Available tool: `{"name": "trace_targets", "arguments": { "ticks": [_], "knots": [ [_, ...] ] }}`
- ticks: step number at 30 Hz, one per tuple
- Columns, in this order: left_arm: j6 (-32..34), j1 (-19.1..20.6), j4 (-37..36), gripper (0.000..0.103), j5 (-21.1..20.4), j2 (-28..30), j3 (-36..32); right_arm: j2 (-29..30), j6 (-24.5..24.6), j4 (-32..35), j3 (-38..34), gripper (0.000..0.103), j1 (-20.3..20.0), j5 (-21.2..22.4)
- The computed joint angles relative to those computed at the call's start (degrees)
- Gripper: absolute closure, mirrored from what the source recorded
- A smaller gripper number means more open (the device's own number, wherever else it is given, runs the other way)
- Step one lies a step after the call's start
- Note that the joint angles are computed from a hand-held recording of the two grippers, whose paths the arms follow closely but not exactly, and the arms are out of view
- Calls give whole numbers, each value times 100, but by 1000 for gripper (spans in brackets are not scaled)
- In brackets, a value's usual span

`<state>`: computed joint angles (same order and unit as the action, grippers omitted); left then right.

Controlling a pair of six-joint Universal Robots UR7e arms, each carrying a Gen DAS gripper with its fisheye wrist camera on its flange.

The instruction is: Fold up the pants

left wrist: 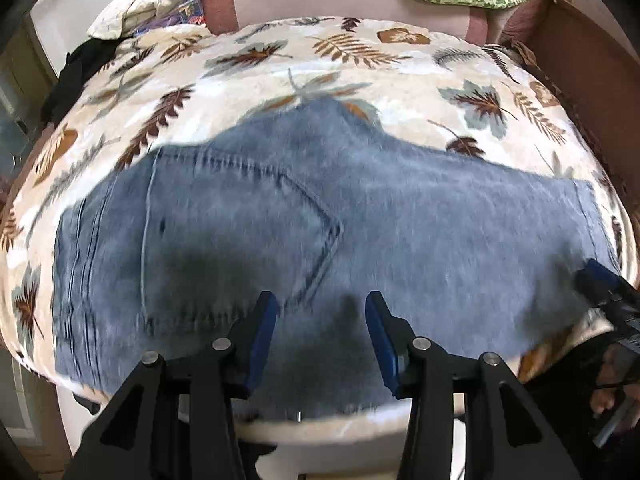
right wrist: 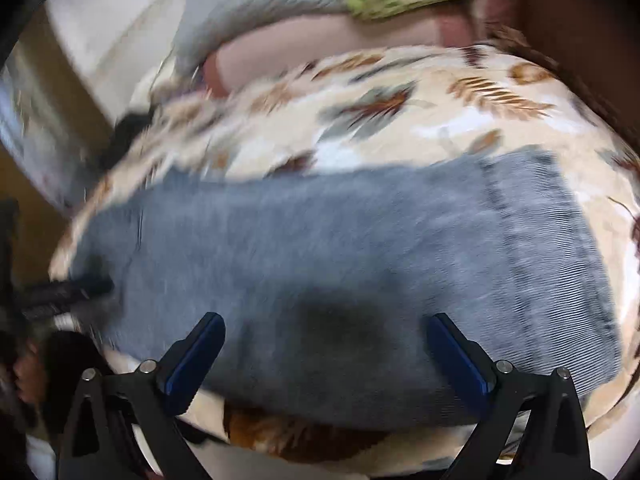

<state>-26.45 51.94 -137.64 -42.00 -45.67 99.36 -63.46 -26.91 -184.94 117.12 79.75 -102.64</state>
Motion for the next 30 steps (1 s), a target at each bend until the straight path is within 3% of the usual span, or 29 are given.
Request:
{"name": "trace_targets", "arguments": {
  "ticks": [4, 6, 9, 13, 17, 20, 24, 28, 30],
  "knots": [
    [-116, 246, 453, 55, 132, 403, -768, 47, 604, 327, -416, 6, -89, -63],
    [-208, 374, 677, 55, 186, 596, -1160, 192, 780, 452, -692, 27, -59, -324],
    [-21, 447, 623, 55, 292, 827, -1528, 386, 704, 312, -918, 44, -8, -635],
    [402, 448, 400, 55, 359, 1122, -1894, 569, 495, 3, -947, 43, 90, -965],
    [207, 545, 1269, 51, 504, 1533, -2487, 795, 126, -321, -1014, 43, 200, -1372],
    [212, 548, 1280, 43, 798, 1690, -2636, 802, 92, -331, -1018, 43, 169, -1337],
    [125, 564, 1439, 41, 819, 1730, -2769, 874, -66, -409, -1061, 42, 192, -1405],
    [21, 552, 1368, 41, 668, 1567, -2658, 663, 254, -366, -949, 42, 91, -936],
    [84, 463, 1019, 41, 559, 1369, -2390, 596, 155, -761, -797, 42, 86, -817]
  ]
}}
